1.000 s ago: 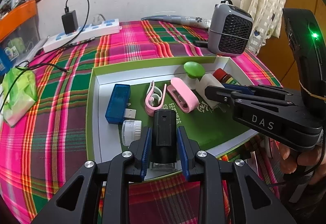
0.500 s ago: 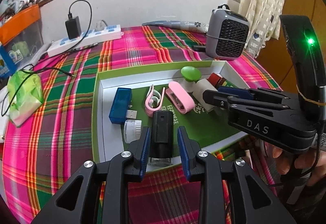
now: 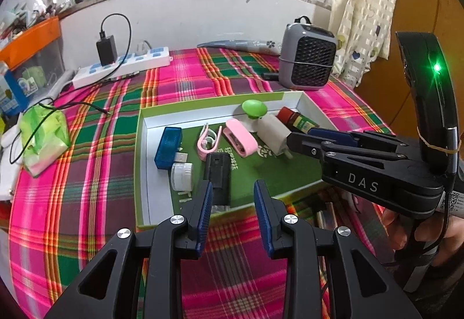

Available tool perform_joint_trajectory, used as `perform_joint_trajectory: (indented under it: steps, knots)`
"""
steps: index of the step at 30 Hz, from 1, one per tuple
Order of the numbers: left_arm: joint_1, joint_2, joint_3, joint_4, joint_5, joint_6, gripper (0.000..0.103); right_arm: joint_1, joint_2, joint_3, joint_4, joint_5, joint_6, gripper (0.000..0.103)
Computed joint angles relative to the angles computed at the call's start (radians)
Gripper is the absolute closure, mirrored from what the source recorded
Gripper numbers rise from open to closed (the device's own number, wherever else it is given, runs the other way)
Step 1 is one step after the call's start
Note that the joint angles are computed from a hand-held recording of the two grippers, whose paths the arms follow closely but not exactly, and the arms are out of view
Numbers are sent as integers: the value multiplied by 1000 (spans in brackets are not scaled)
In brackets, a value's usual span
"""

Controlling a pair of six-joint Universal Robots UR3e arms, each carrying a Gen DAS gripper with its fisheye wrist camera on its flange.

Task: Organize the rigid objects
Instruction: 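Lower and open the left tool over the box while the right tool releases the plug inside, then grasp the black round fob with white dots with the right tool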

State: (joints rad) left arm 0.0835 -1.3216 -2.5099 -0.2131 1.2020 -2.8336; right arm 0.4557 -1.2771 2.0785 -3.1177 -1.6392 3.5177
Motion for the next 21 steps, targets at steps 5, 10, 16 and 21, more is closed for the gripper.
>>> perform_joint_trajectory:
  steps: [5,10,16,21]
  knots:
    - [9,82,-37,-39,-13,8,74,19,-37,43,-9,-32,18,70]
    - [37,185,-82,-110,-42,28,74,32,-109,132,-45,-59,24,70]
    - [68,306,-123,-200,-80,50,74,16,-237,293,-88,-71,56,68]
    - [72,371,-142,-259,-100,61,74,12,-327,402,-100,-86,68,60]
